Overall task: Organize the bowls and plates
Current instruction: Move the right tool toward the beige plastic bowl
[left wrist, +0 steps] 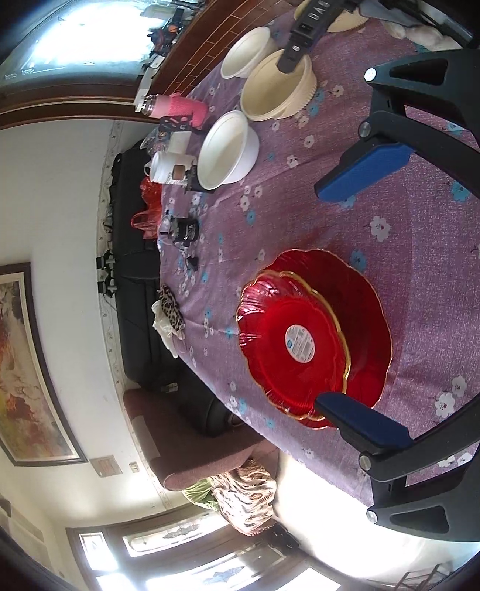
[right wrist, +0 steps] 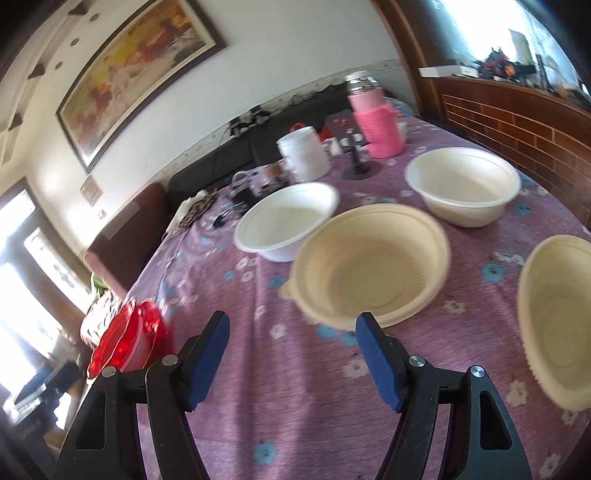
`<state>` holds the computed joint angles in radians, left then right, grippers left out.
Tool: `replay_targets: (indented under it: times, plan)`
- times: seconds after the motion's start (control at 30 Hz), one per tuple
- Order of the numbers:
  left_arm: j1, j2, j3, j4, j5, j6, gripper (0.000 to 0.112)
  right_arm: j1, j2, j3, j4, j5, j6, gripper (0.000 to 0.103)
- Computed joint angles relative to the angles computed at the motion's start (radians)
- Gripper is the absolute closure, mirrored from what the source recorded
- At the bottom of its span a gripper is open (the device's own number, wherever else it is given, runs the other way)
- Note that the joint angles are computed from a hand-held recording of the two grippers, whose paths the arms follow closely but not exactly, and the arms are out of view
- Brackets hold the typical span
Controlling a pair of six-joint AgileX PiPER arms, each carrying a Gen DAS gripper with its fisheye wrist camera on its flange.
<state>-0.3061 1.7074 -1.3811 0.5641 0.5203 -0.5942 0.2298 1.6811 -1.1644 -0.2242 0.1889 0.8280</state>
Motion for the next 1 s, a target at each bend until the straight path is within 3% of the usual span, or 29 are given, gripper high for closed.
replay_targets:
  times: [0.3,0.63,0.8,1.0]
  plan:
    - [0.023,0.022,-0.024,-0.216,-0.011,0.189,0.009,-0.111,-0.022,-0.011,-0.02,0.025,0.049,0.028]
    - [0.019,0.015,-0.003,-0.333,-0.053,0.284,0.009,-0.187,0.078,-0.16,0.145,0.169,-0.128,0.028]
    - [0.013,-0.008,0.026,-0.361,-0.09,0.31,0.009,-0.167,0.161,-0.248,0.089,0.227,-0.083,0.028]
    - [0.023,-0.018,0.051,-0.43,-0.106,0.365,0.009,-0.131,0.266,-0.381,-0.082,0.323,0.041,0.026]
